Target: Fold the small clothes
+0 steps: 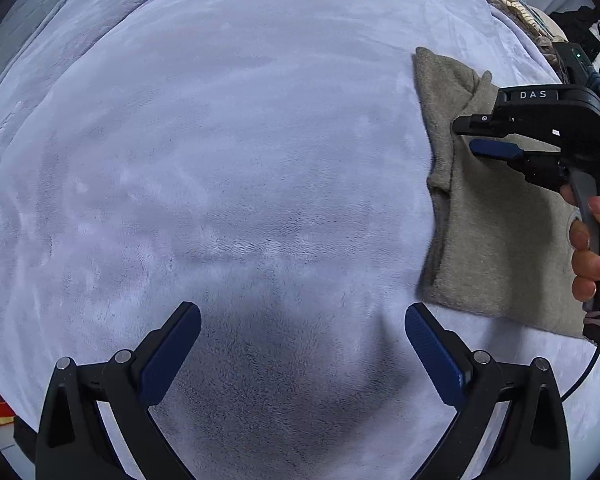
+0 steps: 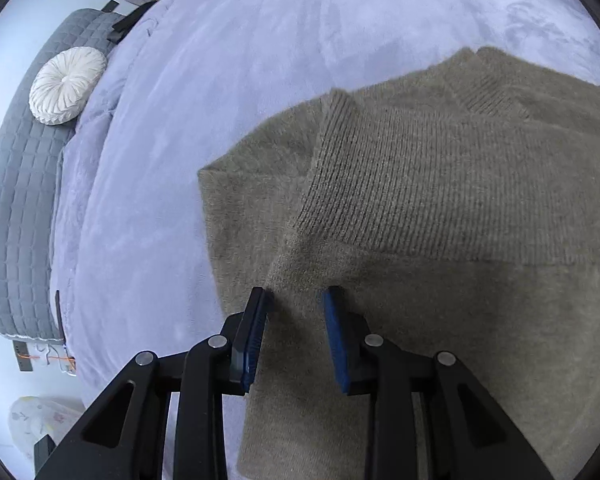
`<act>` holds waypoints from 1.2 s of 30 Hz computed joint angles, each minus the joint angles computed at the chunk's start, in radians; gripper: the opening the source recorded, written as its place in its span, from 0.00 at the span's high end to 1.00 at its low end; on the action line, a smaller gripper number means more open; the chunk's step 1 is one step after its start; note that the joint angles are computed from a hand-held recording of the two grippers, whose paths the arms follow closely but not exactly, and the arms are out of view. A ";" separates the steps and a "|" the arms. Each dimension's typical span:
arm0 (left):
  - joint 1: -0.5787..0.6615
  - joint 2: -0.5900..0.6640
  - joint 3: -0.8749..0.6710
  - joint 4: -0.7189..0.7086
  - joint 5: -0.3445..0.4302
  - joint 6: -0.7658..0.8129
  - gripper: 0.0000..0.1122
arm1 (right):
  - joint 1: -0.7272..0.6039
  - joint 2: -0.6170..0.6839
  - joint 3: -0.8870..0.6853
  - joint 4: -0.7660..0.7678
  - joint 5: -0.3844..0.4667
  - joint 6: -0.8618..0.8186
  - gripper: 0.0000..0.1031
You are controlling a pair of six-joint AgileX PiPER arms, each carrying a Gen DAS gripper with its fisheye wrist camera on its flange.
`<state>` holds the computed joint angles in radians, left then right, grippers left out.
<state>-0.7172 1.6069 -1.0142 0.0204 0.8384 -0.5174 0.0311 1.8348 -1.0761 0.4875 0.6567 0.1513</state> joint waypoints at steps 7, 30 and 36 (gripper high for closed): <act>0.053 0.004 -0.004 -0.096 0.007 0.089 0.09 | 0.027 -0.085 0.035 0.097 0.115 -0.144 0.66; -0.095 0.189 -0.286 -0.096 0.152 0.120 0.09 | -0.626 -0.672 0.960 0.688 0.268 -0.565 0.32; -0.099 0.220 -0.317 -0.116 0.167 0.156 0.09 | -0.714 -0.602 1.023 0.844 0.250 -0.748 0.31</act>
